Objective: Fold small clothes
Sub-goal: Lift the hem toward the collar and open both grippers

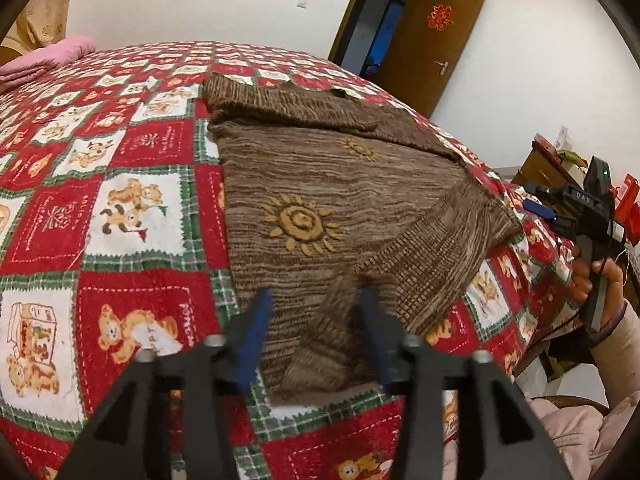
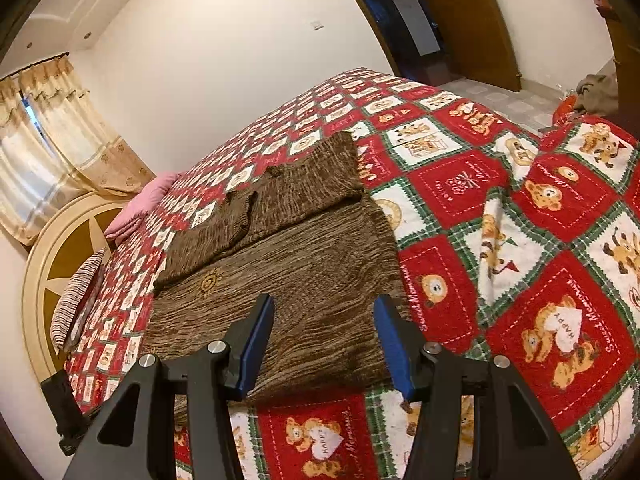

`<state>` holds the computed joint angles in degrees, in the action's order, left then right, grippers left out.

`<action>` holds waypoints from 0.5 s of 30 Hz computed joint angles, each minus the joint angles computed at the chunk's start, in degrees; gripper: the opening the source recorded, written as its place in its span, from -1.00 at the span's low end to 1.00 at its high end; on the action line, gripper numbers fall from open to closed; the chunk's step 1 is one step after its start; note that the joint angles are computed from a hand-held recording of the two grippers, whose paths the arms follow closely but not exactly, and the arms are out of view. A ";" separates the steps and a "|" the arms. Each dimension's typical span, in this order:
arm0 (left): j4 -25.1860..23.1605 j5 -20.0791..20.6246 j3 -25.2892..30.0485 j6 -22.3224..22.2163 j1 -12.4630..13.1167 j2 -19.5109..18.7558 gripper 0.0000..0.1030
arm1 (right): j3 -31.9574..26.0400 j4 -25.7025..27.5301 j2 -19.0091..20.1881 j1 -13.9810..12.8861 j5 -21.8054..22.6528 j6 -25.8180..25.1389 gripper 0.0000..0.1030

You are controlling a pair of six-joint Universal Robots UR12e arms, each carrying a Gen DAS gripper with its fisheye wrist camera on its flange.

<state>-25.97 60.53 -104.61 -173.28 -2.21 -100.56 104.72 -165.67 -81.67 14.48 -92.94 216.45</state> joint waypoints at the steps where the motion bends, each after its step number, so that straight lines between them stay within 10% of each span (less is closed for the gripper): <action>1: 0.10 -0.41 -0.03 -0.34 0.09 -0.09 -0.01 | -0.07 0.16 0.01 0.05 -0.04 -0.12 0.04; 15: -1.25 0.13 -0.24 7.18 -1.44 0.18 -0.01 | -0.17 1.06 -0.19 0.00 0.26 0.48 0.04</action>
<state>-27.22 60.66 -104.85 -166.10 -3.65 -100.38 104.55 -164.61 -81.87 14.49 -92.68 216.93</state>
